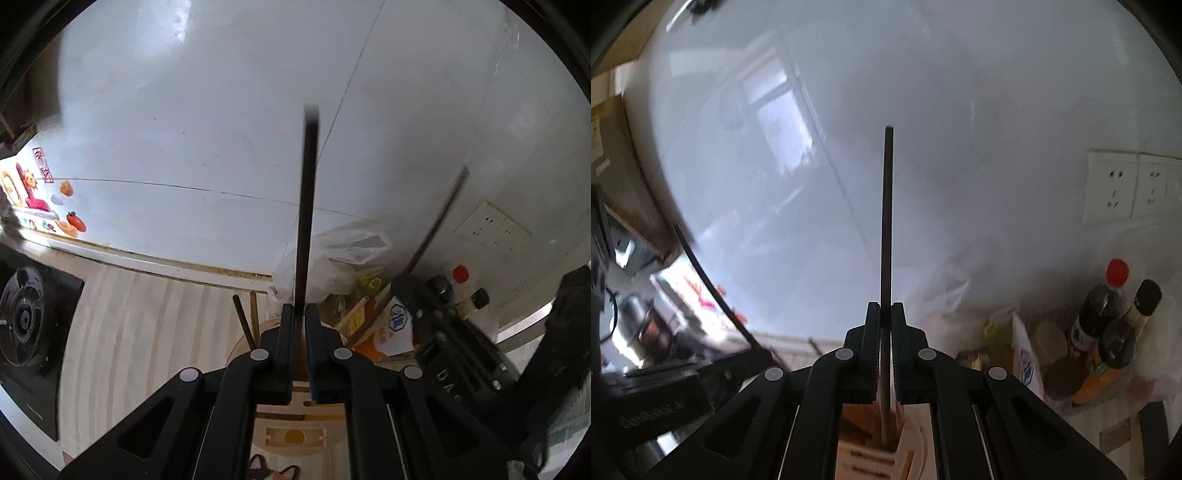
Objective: Organize utensils
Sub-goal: 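Open both tools and withdraw them back toward the mat, then grasp the last light chopstick with the left tool while the right tool grasps the last dark one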
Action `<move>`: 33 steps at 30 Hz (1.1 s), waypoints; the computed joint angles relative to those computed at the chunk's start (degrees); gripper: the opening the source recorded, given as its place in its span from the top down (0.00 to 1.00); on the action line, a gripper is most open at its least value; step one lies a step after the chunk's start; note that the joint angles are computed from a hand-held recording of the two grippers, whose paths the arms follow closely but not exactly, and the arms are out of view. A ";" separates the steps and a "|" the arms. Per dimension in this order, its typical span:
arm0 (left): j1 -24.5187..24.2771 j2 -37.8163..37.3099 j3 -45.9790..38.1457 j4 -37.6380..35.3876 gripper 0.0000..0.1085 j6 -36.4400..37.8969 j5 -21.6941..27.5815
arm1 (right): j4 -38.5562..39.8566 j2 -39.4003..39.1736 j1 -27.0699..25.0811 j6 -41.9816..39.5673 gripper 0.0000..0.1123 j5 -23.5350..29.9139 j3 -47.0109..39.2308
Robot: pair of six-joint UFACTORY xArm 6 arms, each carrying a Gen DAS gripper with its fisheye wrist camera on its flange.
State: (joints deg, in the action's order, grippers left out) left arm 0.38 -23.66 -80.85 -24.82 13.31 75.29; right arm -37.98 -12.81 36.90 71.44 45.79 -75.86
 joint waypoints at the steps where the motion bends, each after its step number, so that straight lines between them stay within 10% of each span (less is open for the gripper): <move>1: 0.80 0.08 -0.89 -0.87 0.94 0.05 1.18 | 1.17 -0.33 0.24 -0.94 0.94 0.69 -0.07; 3: 2.19 -0.39 -2.49 -1.22 0.88 -0.11 2.53 | 2.19 -1.72 0.60 -1.80 0.92 1.35 0.71; 7: 4.82 -3.43 -2.54 -1.37 0.12 -0.23 1.19 | 0.89 -8.18 2.75 -0.26 0.60 5.79 4.10; 20: -1.82 -21.84 21.15 14.93 0.05 -2.65 -3.98 | -0.52 -32.80 14.96 14.30 0.23 32.86 20.67; 33: -28.83 -29.88 42.87 30.73 0.05 -18.32 -1.45 | 22.82 -50.41 5.56 6.69 0.34 40.89 44.11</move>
State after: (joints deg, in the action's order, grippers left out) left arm -28.45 -53.55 -37.99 5.91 -5.02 73.84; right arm -15.16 -63.22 42.46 78.13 86.69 -31.75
